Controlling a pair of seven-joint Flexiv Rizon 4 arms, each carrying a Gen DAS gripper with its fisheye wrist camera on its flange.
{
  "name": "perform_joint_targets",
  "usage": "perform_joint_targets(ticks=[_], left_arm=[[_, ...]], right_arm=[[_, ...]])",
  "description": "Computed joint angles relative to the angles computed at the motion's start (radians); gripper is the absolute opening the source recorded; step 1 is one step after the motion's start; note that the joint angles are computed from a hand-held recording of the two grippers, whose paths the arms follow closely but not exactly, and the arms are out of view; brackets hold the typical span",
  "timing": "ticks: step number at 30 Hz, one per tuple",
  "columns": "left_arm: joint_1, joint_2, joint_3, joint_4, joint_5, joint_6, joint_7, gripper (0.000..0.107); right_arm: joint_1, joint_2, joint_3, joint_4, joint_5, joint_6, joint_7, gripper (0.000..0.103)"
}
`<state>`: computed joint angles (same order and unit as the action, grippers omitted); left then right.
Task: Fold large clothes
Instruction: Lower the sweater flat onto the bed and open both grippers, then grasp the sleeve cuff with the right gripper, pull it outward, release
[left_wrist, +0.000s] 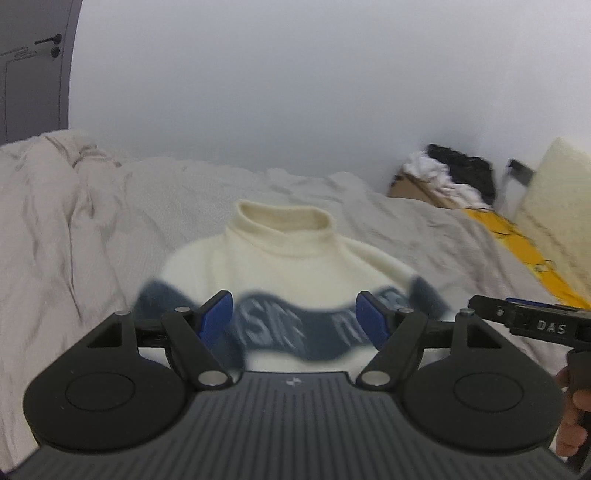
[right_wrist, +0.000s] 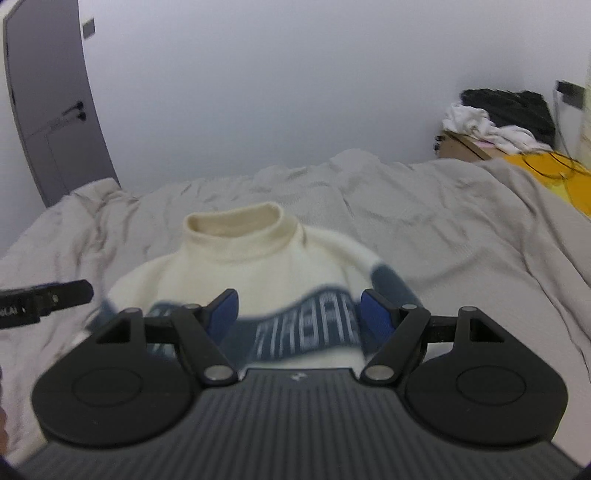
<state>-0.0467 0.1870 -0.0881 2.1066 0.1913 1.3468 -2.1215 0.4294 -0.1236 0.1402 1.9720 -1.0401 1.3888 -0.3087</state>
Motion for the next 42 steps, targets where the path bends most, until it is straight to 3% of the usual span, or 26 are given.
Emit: perform_joint_targets(ticks=[3,8,13,15,17,19,24,31,33,35,38,39,42], left_arm=[[-0.016,0.089,-0.038,0.051,0.02,-0.036,-0.065,0.078],[-0.034,0.17,-0.096,0.096,0.016,-0.069,-0.143,0.078],[-0.036,0.199,-0.141,0.152,0.023,-0.025,-0.235,0.078],[-0.008,0.216,-0.181,0.169,0.057,-0.029,-0.284,0.078],[-0.003,0.217,-0.187,0.19,0.073,-0.026,-0.304,0.078],[-0.003,0.216,-0.195,0.208,0.083,-0.033,-0.319,0.078],[-0.012,0.195,-0.191,0.238,0.108,-0.02,-0.344,0.078],[0.002,0.132,-0.17,0.252,0.104,0.097,-0.382,0.078],[0.021,0.129,-0.175,0.251,0.111,0.106,-0.401,0.078],[0.039,0.132,-0.177,0.252,0.121,0.113,-0.411,0.078],[0.066,0.144,-0.185,0.255,0.139,0.103,-0.428,0.078],[0.068,0.145,-0.182,0.257,0.141,0.101,-0.427,0.078],[0.063,0.148,-0.167,0.266,0.137,0.107,-0.414,0.078]], right_arm=[[-0.022,0.108,0.034,0.093,0.03,-0.042,-0.01,0.075],[-0.079,0.231,0.095,0.192,0.18,-0.096,-0.093,0.075],[-0.181,0.303,0.12,0.3,0.174,-0.036,0.012,0.075],[-0.231,0.318,0.131,0.342,0.113,-0.034,0.037,0.075],[-0.283,0.316,0.132,0.379,-0.007,-0.036,0.07,0.075],[-0.287,0.294,0.11,0.414,0.004,-0.022,0.033,0.075],[-0.278,0.234,0.074,0.436,0.144,0.01,-0.018,0.075],[-0.191,0.16,0.067,0.407,0.514,-0.051,-0.243,0.076],[-0.193,0.157,0.064,0.418,0.469,-0.037,-0.19,0.076],[-0.196,0.157,0.061,0.428,0.398,-0.027,-0.163,0.061],[-0.201,0.16,0.057,0.439,0.326,-0.006,-0.115,0.031],[-0.206,0.165,0.056,0.439,0.29,-0.001,-0.085,0.01],[-0.226,0.191,0.052,0.429,0.227,-0.012,-0.042,0.01]])
